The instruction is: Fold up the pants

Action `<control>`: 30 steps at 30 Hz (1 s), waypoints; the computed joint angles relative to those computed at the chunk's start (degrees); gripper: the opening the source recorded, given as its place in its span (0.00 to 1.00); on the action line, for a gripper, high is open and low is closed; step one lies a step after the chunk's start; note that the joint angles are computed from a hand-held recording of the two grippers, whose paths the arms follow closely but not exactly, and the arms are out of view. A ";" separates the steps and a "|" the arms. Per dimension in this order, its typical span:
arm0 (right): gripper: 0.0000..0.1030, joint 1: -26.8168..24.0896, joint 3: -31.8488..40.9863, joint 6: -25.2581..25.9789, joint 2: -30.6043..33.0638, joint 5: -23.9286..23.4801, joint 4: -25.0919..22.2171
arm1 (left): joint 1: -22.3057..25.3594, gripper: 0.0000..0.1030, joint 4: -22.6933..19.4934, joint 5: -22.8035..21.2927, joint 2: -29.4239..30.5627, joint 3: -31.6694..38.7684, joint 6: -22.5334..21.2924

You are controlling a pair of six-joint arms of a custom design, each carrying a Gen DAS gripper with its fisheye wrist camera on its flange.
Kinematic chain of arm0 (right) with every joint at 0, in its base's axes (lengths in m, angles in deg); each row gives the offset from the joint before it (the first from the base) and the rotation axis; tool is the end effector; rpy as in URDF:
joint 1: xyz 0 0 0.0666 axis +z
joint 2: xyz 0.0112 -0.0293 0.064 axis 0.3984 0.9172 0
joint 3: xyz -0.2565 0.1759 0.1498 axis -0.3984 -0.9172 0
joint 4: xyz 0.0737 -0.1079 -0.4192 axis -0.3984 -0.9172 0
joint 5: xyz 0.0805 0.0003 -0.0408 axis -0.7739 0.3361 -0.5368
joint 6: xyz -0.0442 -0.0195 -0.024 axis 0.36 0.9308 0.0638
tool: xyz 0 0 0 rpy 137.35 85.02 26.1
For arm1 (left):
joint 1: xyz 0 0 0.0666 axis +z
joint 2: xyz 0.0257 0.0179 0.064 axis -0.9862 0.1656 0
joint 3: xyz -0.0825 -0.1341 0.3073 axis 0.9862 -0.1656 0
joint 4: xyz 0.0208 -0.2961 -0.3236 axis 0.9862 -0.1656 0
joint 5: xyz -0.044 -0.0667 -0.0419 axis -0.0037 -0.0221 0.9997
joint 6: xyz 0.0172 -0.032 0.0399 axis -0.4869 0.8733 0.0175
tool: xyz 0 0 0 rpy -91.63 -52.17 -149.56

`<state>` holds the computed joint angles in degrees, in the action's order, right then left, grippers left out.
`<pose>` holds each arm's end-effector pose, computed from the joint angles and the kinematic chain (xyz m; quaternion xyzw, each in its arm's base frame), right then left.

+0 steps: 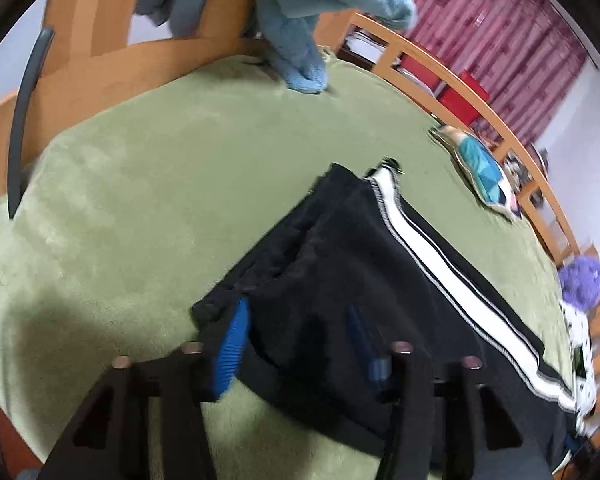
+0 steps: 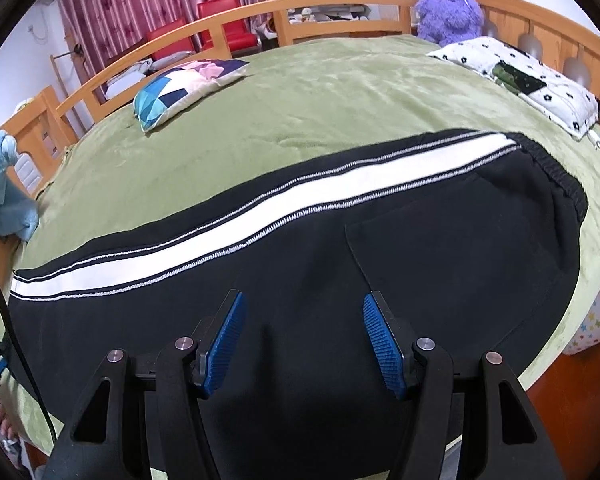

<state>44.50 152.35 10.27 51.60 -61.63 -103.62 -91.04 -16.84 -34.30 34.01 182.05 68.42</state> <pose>0.3725 0.1270 0.5571 0.2925 0.9008 -0.0171 0.3203 0.5526 -0.1063 0.5078 -0.1548 0.9185 -0.1629 0.3254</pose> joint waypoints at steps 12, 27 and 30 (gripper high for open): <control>0.59 0.64 -2.64 -1.08 -2.50 -0.74 2.56 | 0.51 0.10 -3.65 -4.81 -4.36 -3.32 -1.39; 0.59 -3.48 -5.20 -0.37 -4.26 -4.77 5.33 | -4.37 0.45 -8.02 -5.94 6.77 16.57 -11.17; 0.59 -3.09 -2.94 1.38 -2.19 -2.80 3.51 | -4.71 0.45 -11.68 -5.28 17.84 30.42 -12.26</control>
<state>41.42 149.41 11.65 49.41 -64.43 -100.11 -95.76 -28.52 -39.59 51.85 212.47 56.16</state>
